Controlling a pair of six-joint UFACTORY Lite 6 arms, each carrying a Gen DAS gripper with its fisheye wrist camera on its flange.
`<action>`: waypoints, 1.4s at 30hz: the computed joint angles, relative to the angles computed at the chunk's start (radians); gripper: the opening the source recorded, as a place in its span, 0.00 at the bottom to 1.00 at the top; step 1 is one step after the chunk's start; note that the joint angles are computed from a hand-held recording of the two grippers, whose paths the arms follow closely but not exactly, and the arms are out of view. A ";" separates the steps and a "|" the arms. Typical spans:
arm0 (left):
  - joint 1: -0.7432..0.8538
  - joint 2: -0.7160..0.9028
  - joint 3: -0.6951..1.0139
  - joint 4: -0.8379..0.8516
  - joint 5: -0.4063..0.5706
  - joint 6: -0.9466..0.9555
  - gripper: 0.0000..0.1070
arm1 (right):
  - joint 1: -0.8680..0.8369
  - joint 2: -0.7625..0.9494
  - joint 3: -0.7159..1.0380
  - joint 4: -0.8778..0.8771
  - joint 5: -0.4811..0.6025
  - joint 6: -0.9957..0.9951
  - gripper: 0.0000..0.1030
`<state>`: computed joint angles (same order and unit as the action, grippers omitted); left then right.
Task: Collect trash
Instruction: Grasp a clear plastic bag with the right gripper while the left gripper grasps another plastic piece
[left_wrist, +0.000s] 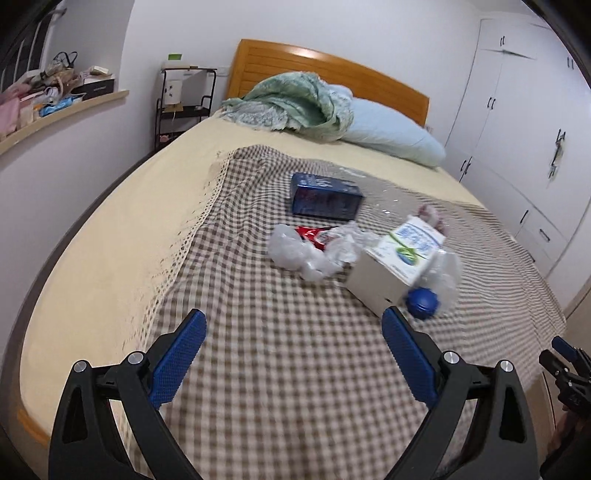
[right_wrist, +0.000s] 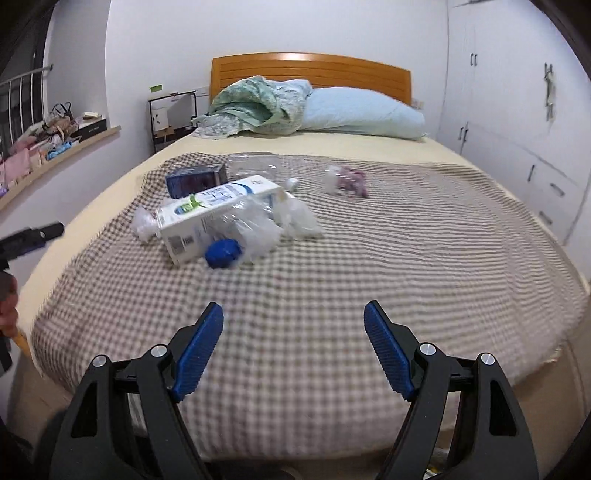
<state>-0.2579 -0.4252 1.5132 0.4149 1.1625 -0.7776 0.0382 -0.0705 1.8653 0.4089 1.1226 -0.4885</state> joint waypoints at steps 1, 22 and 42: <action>0.054 0.020 0.000 -0.034 -0.034 0.051 0.87 | 0.052 0.033 0.014 -0.033 -0.028 0.048 0.73; 0.468 0.747 0.476 -0.489 -0.138 0.520 0.69 | 0.259 0.630 0.502 -0.127 -0.080 0.395 0.20; 0.346 0.513 0.611 -0.337 0.098 0.333 0.05 | 0.114 0.478 0.380 0.077 -0.099 0.291 0.02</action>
